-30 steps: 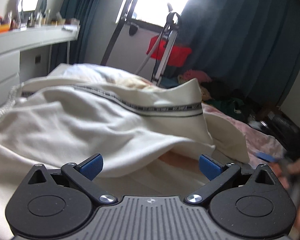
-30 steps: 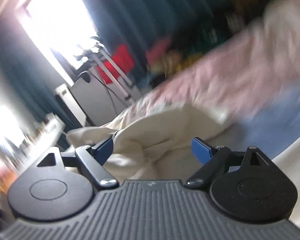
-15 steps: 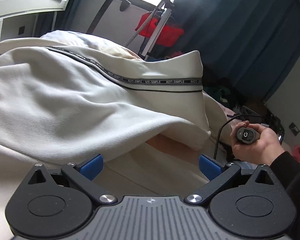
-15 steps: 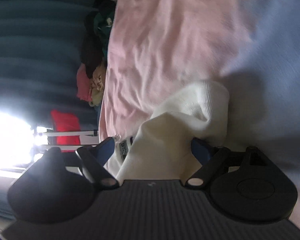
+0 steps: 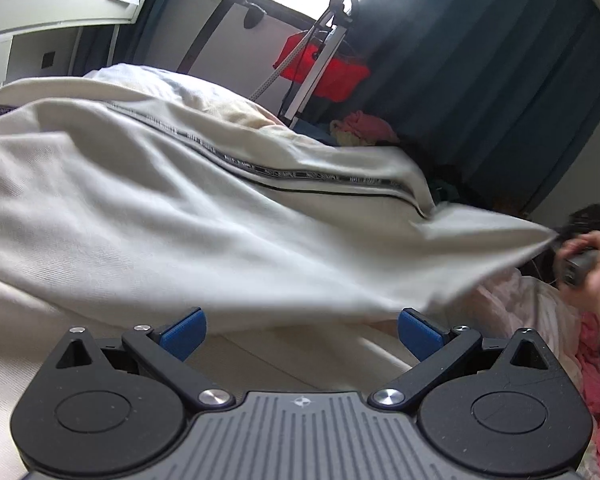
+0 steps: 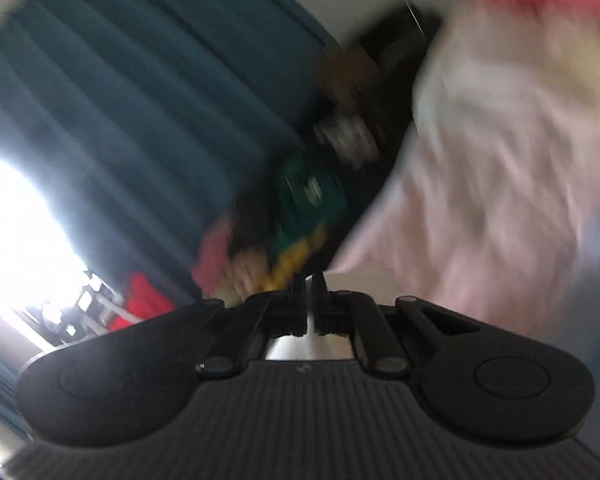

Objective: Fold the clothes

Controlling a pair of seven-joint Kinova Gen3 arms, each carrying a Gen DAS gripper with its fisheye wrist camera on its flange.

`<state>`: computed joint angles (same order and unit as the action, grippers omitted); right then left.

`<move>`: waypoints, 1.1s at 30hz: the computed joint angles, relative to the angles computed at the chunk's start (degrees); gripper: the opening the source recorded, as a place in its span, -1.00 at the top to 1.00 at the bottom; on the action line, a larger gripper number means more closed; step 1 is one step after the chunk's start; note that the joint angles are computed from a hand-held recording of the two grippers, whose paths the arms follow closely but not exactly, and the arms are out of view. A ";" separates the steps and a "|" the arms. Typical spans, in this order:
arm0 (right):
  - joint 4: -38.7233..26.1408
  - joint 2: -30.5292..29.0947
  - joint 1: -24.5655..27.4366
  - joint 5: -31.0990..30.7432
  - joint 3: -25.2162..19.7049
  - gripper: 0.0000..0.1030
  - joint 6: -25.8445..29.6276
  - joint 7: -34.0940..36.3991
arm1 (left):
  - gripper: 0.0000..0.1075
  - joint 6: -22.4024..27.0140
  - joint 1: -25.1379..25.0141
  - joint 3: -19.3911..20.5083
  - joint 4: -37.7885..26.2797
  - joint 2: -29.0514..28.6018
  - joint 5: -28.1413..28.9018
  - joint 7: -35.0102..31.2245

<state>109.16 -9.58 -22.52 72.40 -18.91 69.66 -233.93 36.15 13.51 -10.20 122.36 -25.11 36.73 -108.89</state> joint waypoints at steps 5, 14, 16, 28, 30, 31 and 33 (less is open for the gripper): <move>7.29 -6.09 0.02 -1.28 -4.88 0.89 5.55 8.24 | -0.91 -0.59 -0.07 1.25 -0.06 -0.20 -1.06 0.61; 25.11 -24.38 -19.34 -22.15 11.41 0.85 -7.40 2.18 | -0.91 -1.81 -1.92 7.34 0.45 -1.93 -8.29 7.21; 26.72 -29.68 -23.03 -24.19 16.43 0.82 -10.36 6.65 | -0.91 -1.68 -1.78 8.23 0.47 -2.29 -9.67 9.19; 33.43 -34.59 -11.35 -11.01 24.20 -0.50 -25.80 12.70 | -0.91 -3.65 2.33 10.12 1.63 -1.05 -12.28 13.40; 33.99 -33.48 -10.80 -6.35 28.98 -0.49 -30.46 9.35 | -0.91 -4.39 2.35 10.95 1.85 -0.77 -12.88 14.38; 34.28 -32.80 -9.54 -4.02 30.11 -0.36 -32.80 7.02 | -0.91 -4.67 2.74 10.86 1.92 -0.55 -12.85 14.63; 34.30 -28.53 -8.36 0.22 32.65 -0.15 -36.11 4.11 | -0.91 -5.13 3.48 10.52 1.84 0.14 -13.03 14.59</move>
